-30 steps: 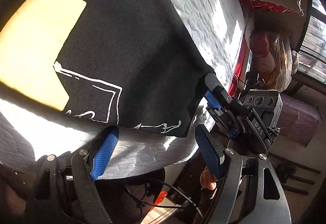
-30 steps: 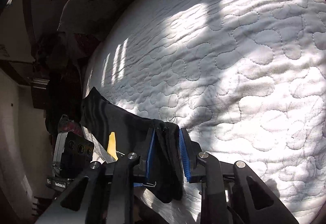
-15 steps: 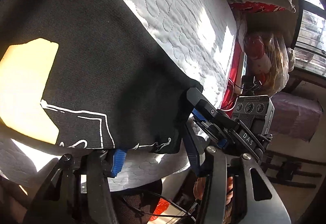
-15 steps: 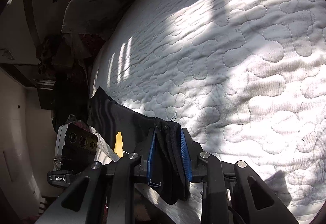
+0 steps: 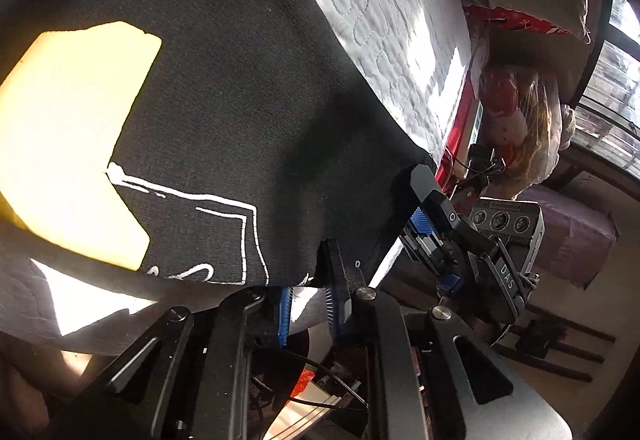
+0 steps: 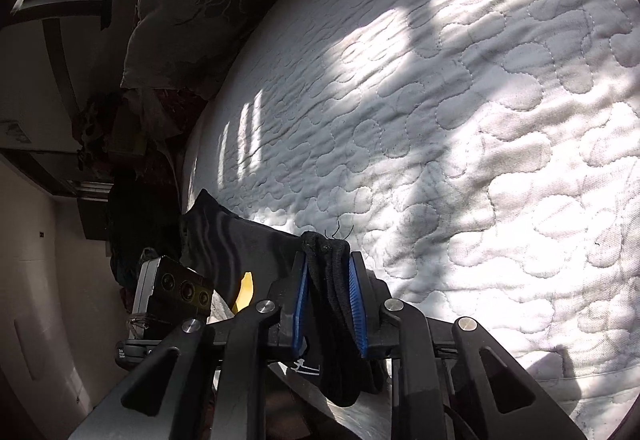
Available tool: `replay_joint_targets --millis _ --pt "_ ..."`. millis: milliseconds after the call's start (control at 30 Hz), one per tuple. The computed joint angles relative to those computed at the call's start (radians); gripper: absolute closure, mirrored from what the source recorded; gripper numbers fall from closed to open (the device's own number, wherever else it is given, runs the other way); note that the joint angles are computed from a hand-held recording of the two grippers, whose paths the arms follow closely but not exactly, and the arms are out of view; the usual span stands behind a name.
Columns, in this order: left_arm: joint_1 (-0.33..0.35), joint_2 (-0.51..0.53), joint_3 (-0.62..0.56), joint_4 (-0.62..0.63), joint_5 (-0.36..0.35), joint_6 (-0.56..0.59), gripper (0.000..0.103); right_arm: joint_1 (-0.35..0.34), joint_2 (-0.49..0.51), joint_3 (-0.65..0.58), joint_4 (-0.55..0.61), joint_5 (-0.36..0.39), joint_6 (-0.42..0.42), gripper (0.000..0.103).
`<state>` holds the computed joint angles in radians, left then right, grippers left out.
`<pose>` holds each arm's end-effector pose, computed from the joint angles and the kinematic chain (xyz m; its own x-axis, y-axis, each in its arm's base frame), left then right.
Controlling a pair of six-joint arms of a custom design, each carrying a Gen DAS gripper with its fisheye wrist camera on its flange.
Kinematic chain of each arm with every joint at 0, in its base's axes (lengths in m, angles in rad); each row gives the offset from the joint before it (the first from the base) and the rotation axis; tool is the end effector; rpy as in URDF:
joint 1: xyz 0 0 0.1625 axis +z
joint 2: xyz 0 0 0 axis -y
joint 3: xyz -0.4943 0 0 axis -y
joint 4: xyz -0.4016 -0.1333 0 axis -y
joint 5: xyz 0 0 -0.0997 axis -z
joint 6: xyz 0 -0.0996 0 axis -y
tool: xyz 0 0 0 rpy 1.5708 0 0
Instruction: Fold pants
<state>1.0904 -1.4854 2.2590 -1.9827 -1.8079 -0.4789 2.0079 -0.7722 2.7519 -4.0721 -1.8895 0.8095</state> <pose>-0.0821 -0.3953 0.2486 -0.9983 -0.0490 0.0319 -0.0313 0.9092 0.4153 0.2313 -0.2539 0.1066 -0.9048 0.3889 -0.1733 0.4175 0.7305 -0.5404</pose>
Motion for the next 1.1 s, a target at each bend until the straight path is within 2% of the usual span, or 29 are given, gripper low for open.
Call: replay_joint_targets --millis 200,367,667,833,900,1000,1100 --pt "0.013 -0.015 -0.017 0.015 -0.024 0.003 0.093 0.090 -0.094 -0.057 0.191 -0.073 0.064 0.084" --pt "0.014 -0.030 -0.029 0.020 -0.044 0.011 0.093 0.138 -0.129 -0.097 0.293 -0.117 0.113 0.084" --pt "0.045 -0.039 -0.059 0.013 -0.075 0.024 0.093 0.197 -0.170 -0.182 0.460 -0.167 0.153 0.085" --pt "0.048 -0.022 -0.051 0.014 -0.048 0.026 0.093 0.204 -0.185 -0.217 0.586 -0.218 0.180 0.085" --pt "0.042 -0.011 -0.034 0.019 -0.025 0.016 0.093 0.182 -0.175 -0.196 0.584 -0.217 0.203 0.085" --pt "0.024 0.005 -0.002 0.011 -0.006 -0.007 0.093 0.142 -0.141 -0.148 0.521 -0.199 0.232 0.082" --pt "0.007 0.012 0.020 -0.001 0.008 -0.023 0.093 0.099 -0.078 -0.091 0.359 -0.165 0.214 0.081"
